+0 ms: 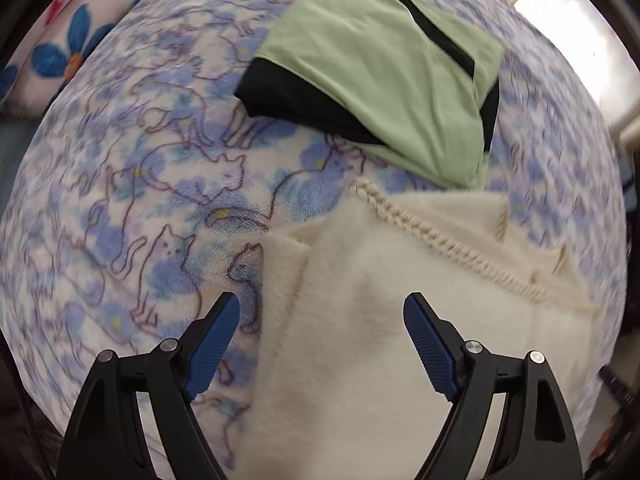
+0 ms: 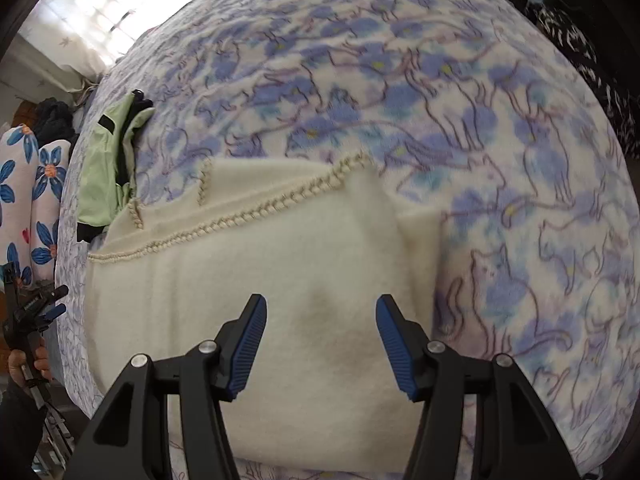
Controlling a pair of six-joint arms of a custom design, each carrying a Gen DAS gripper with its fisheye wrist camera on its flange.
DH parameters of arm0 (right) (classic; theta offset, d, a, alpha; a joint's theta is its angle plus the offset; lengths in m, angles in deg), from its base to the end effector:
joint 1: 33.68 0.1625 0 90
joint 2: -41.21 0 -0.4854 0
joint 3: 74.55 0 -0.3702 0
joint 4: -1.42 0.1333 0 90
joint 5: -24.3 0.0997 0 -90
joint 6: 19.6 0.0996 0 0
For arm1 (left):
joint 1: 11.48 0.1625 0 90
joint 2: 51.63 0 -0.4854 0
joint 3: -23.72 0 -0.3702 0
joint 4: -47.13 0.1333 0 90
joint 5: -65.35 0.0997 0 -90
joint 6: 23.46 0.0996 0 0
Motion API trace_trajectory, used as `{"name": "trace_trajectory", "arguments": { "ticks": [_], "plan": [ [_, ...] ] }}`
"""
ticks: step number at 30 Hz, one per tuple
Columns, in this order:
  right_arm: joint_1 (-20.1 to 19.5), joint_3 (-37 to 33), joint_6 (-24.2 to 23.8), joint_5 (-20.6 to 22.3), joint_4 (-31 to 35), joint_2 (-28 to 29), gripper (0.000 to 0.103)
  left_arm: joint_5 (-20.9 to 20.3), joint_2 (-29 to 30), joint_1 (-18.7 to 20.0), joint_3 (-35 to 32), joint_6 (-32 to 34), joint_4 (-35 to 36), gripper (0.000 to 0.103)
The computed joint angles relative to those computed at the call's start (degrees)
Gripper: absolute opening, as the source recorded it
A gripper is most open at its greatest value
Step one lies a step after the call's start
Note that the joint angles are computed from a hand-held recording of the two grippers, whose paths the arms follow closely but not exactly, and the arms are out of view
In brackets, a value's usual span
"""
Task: Fold large clothes
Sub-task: 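Lift the hem with both tools and fold it up onto the collar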
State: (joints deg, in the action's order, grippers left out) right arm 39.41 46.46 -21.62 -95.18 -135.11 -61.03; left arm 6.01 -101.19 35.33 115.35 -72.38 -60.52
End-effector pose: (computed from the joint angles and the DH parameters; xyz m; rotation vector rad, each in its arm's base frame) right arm -0.0288 -0.3845 0.4875 -0.4880 -2.4726 0.5042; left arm -0.3072 -0.5963 0.1647 0.0229 2.4742 -0.1166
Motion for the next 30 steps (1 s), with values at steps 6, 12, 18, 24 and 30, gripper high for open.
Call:
{"name": "trace_trajectory", "arguments": {
  "ticks": [6, 12, 18, 24, 30],
  "plan": [
    [-1.3, 1.9, -3.0, -2.2, -6.6, 2.7, 0.057, 2.3, 3.9, 1.5, -0.6, 11.2, -1.3, 0.079],
    [-0.8, -0.3, -10.5, -6.7, -16.0, 9.1, 0.057, 5.0, 7.0, 2.1, -1.2, 18.5, -5.1, 0.079],
    [-2.7, -2.9, -12.7, -5.6, -17.4, 12.9, 0.057, 4.8, 8.4, 2.6, -1.2, 24.7, -11.1, 0.047],
    [-0.6, 0.0, -17.1, -8.3, -24.2, 13.6, 0.008, 11.5, 8.9, -1.3, 2.0, 30.2, -14.2, 0.006],
    [-1.6, 0.3, -12.4, -0.6, -25.4, 7.9, 0.007, 10.5, 5.8, -2.0, 1.5, 24.3, -17.3, 0.006]
  ]
}}
